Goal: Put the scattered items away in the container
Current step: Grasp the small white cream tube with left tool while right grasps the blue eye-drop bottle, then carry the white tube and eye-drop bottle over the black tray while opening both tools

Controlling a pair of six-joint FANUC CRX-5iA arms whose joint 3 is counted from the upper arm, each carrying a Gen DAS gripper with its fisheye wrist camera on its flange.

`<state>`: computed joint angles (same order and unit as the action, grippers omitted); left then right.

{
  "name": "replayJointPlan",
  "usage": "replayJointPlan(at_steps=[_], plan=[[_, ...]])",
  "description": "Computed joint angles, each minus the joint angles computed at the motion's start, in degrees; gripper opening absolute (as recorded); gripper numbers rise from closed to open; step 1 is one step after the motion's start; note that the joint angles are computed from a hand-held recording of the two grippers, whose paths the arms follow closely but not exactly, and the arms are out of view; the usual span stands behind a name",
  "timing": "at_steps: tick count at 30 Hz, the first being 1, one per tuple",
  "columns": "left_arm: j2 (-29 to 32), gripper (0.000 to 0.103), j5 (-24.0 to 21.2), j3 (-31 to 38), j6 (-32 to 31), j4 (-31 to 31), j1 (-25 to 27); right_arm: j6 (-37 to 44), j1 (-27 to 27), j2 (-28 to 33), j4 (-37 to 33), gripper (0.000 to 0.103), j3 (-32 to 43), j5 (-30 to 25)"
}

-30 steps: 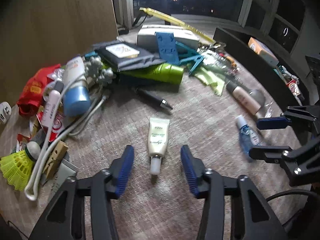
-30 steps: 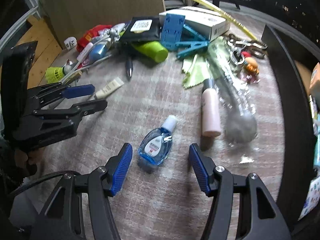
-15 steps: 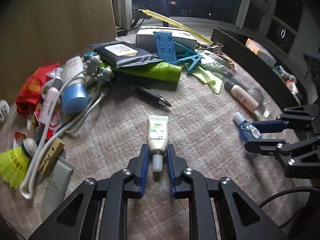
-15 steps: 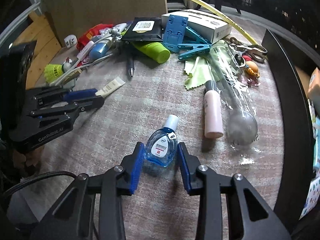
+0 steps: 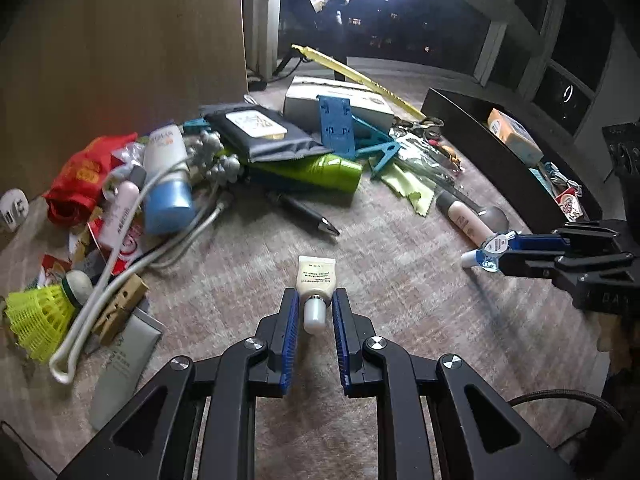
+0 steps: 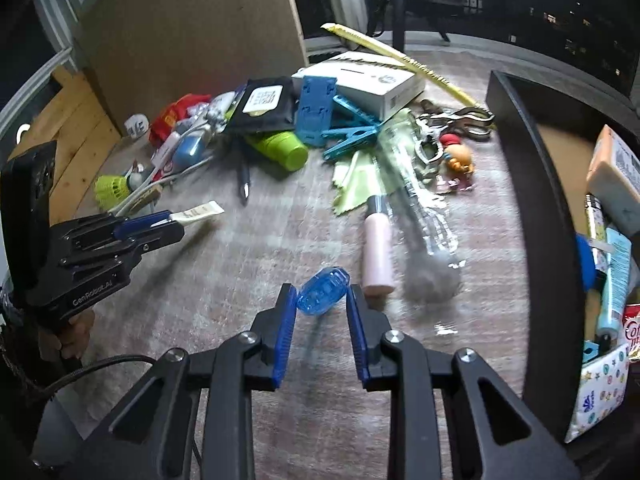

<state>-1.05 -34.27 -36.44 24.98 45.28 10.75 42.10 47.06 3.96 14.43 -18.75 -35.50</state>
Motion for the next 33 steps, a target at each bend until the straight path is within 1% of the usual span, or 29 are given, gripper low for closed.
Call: replayJointPlan(at_steps=[3, 5, 6, 9, 13, 20, 24, 29, 33], plan=[[-0.2, 0.016, 0.7, -0.2, -0.1, 0.4, -0.5, -1.1, -0.2, -0.4, 0.7, 0.025, -0.7, 0.6], [-0.3, 0.016, 0.4, 0.0, 0.0, 0.4, -0.5, -1.2, -0.4, -0.8, 0.7, 0.024, -1.1, 1.1], [-0.6, 0.016, 0.5, -0.2, 0.0, 0.5, -0.5, -1.4, -0.4, -1.1, 0.8, 0.018, -1.2, 1.3], [-1.3, 0.016, -0.2, -0.2, -0.3, 1.4, -0.6, -1.3, -0.7, -1.8, 0.9, 0.018, -1.6, 1.6], [-2.0, 0.016, 0.3, -0.3, -1.8, 2.8, -1.7, -1.8, -1.0, -2.3, 1.4, 0.018, -2.0, 2.2], [-2.6, 0.016, -1.8, 0.8, -2.4, 5.2, -3.5, -5.0, -2.2, -5.5, 4.0, 0.018, -4.3, 3.4], [-2.3, 0.016, -2.1, 2.0, -4.1, 8.1, -6.2, -10.2, -3.7, -9.0, 8.6, 0.018, -7.2, 4.2], [-0.2, 0.016, -1.8, 5.3, -5.1, 10.5, -11.0, -16.9, -6.9, -13.6, 14.8, 0.018, -11.0, 4.2], [2.5, 0.016, -1.0, 9.1, -5.0, 11.5, -15.4, -19.4, -11.1, -16.3, 18.3, 0.018, -12.9, 3.5]])
